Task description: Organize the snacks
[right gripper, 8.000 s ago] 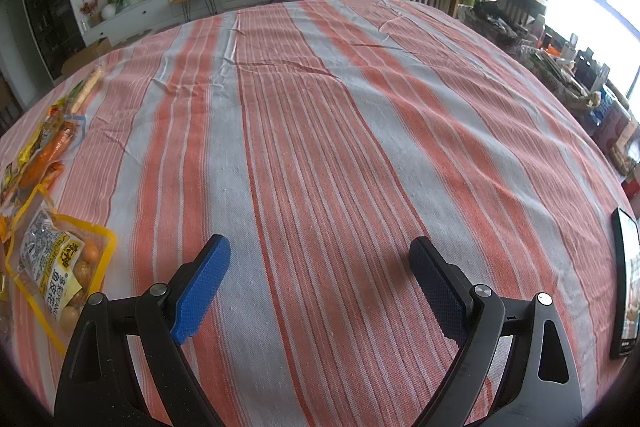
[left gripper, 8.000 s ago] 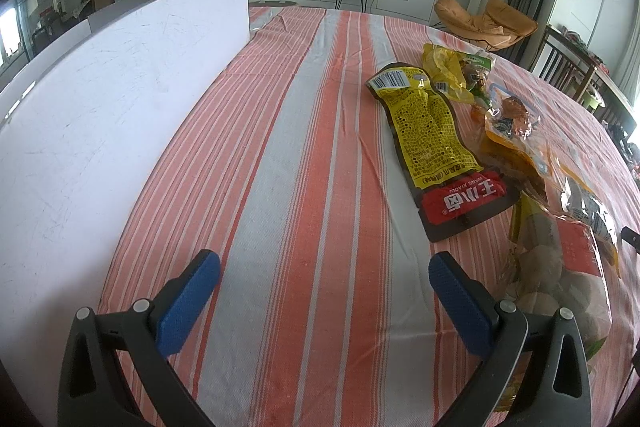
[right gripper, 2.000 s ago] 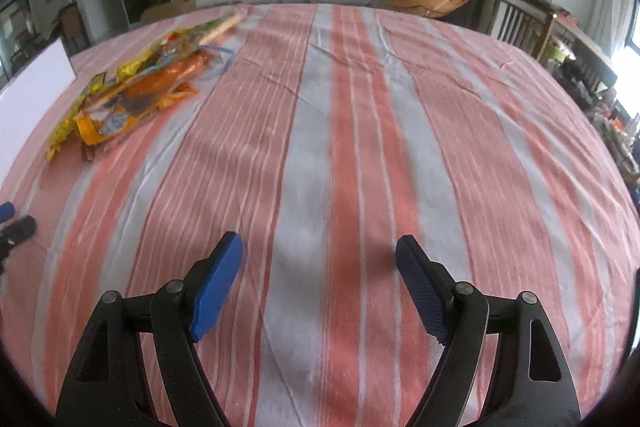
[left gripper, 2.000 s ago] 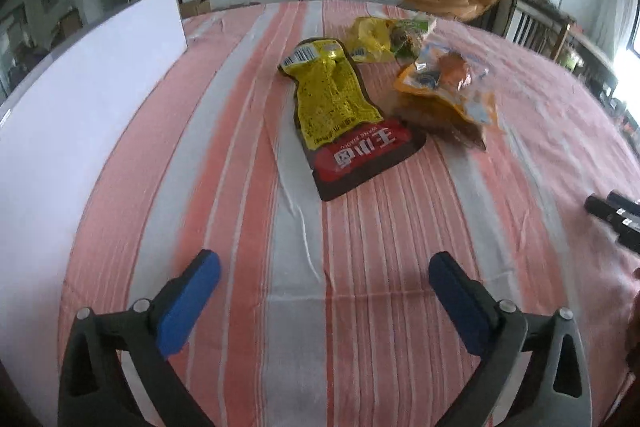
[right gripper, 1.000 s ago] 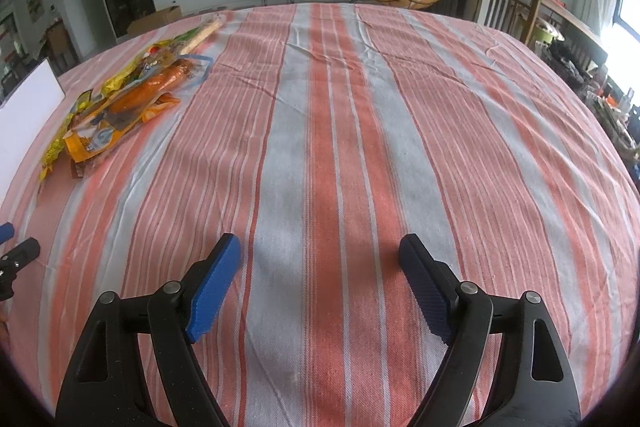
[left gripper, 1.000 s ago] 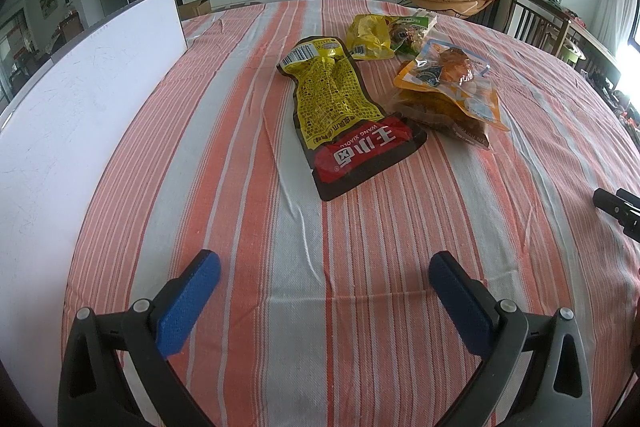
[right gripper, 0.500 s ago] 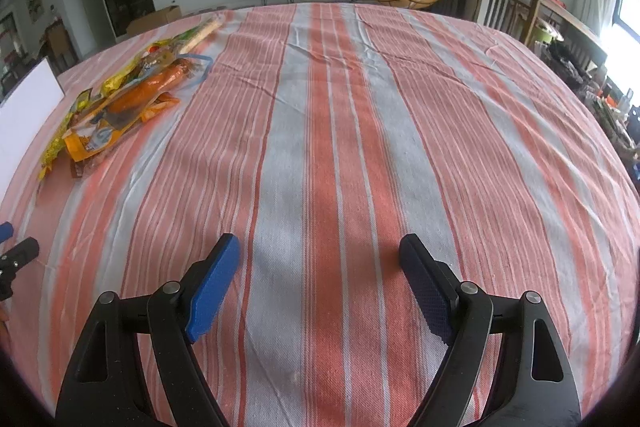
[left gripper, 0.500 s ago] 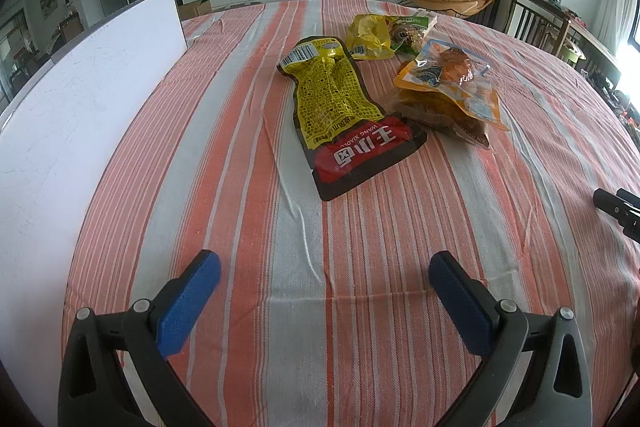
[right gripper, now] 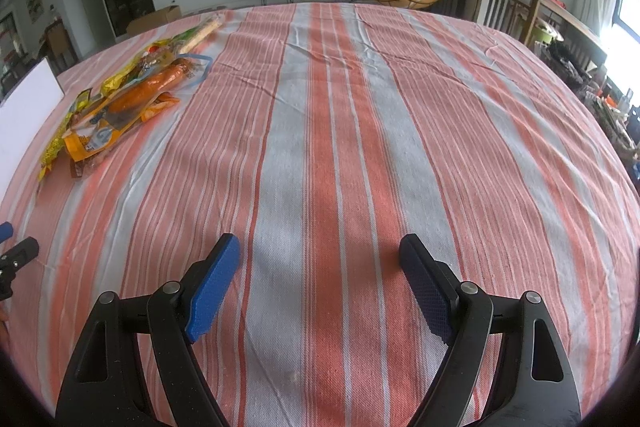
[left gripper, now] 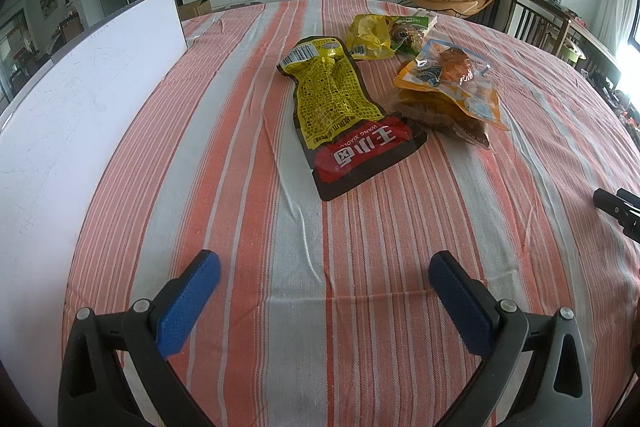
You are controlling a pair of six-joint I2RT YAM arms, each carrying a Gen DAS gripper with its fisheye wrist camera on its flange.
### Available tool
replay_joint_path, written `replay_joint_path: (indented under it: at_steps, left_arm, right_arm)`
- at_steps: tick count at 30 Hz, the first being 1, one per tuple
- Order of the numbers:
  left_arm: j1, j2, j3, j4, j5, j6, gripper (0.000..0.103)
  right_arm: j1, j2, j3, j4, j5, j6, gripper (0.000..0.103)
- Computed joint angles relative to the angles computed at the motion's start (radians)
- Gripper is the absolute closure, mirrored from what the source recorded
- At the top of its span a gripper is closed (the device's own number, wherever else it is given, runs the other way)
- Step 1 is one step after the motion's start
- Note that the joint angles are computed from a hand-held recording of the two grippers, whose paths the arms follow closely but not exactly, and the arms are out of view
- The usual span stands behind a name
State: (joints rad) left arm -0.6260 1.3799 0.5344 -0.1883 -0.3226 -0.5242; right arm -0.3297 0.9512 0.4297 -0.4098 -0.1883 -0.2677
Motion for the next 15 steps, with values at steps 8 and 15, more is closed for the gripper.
replay_joint_path:
  at_steps: [8,15]
  left_arm:
    - [0.016,0.003,0.009,-0.010,0.027,0.036,0.000]
    - [0.281,0.020,0.050,-0.029,0.181,0.267,0.000]
  right_arm:
    - [0.000,0.000,0.000,-0.001,0.000,0.000,0.019]
    - [-0.001,-0.001,0.000,-0.001,0.000,-0.001,0.019]
